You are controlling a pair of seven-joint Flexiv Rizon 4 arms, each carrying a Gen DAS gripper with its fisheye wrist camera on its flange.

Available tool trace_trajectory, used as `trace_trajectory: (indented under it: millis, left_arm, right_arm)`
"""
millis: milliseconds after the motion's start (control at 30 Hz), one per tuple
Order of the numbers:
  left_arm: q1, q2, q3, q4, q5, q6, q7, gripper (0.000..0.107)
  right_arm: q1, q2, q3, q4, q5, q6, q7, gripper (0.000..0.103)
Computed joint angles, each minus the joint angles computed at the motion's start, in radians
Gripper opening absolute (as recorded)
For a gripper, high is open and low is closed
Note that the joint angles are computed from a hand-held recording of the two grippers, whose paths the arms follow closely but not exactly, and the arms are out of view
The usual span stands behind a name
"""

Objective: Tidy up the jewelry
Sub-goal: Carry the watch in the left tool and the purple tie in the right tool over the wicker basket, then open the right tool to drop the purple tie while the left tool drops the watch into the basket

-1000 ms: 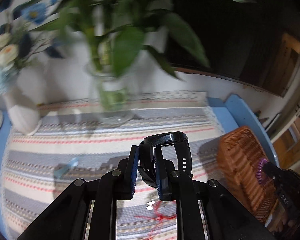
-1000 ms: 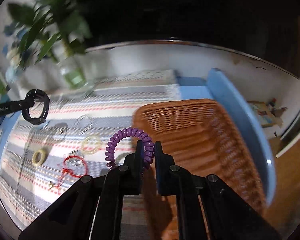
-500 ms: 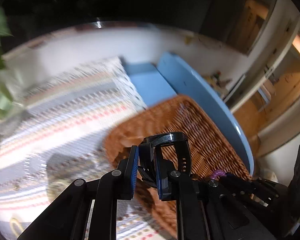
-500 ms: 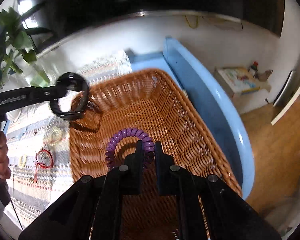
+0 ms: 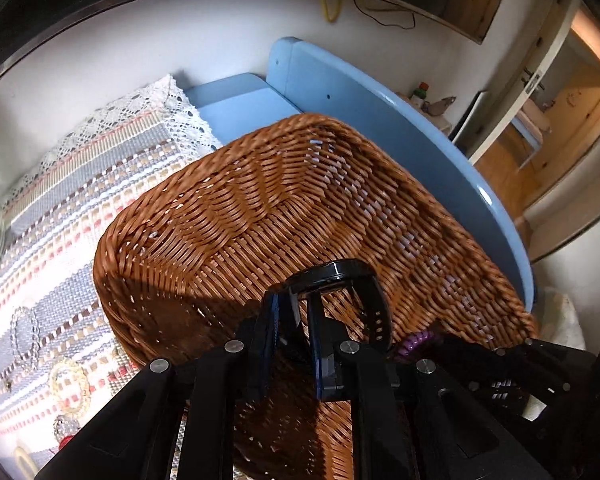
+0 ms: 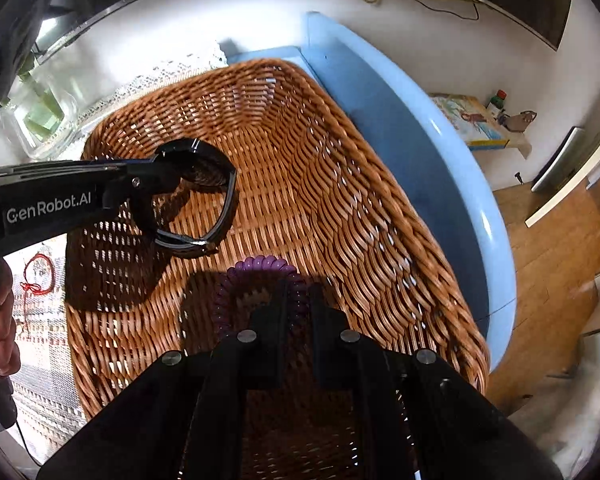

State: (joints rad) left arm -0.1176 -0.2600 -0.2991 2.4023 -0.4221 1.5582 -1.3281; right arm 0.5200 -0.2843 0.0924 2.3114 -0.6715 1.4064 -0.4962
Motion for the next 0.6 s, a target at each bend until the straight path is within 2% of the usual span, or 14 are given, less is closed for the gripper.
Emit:
trace_trajectory:
  millis: [167,267,333,400,433,467,500,533,600]
  left_arm:
    - [-0.067,-0.009,0.085,-0.029,0.053,-0.049,-0.061,0.015]
    - [-0.179,-0.035,0.228,-0.086,0.194,-0.094,-0.16,0.015]
    - [-0.212,-0.041,0.273,-0.111,0.267,-0.118,-0.206,0.018]
    - [-0.184,-0.039,0.244,-0.113,0.268,-0.129,-0.199,0.023]
    - [-0.149,-0.034,0.201,-0.102,0.233,-0.136,-0.174,0.033]
    - [-0.128,-0.025,0.177,-0.093,0.207,-0.138,-0.16,0.04]
    - [-0.124,-0.013,0.174,-0.082,0.195,-0.128,-0.167,0.042]
    - [-0.124,-0.004,0.176,-0.073,0.187,-0.115,-0.181,0.044]
    - [-0.074,0.028,0.111,-0.034,0.105,-0.085,-0.14,0.047]
  right_arm:
    - [-0.009,-0.01,0.01,0.008,0.037,0.023,-0.011,0.011]
    - [0.027,-0.002,-0.046,0.027,-0.018,0.044,0.04,0.012]
    - [0.037,0.001,-0.064,0.033,-0.052,0.05,0.064,0.014]
    - [0.028,0.004,-0.045,0.027,-0.045,0.035,0.06,0.017]
    - [0.024,0.006,-0.039,0.027,-0.043,0.032,0.062,0.018]
    - [0.02,0.01,-0.033,0.029,-0.04,0.027,0.065,0.023]
    - [0.003,0.012,-0.008,0.029,-0.01,0.028,0.047,0.032]
    - [-0.009,0.013,0.009,0.032,0.013,0.035,0.033,0.035]
    - [0.007,0.029,-0.015,0.049,-0.008,0.053,0.053,0.036]
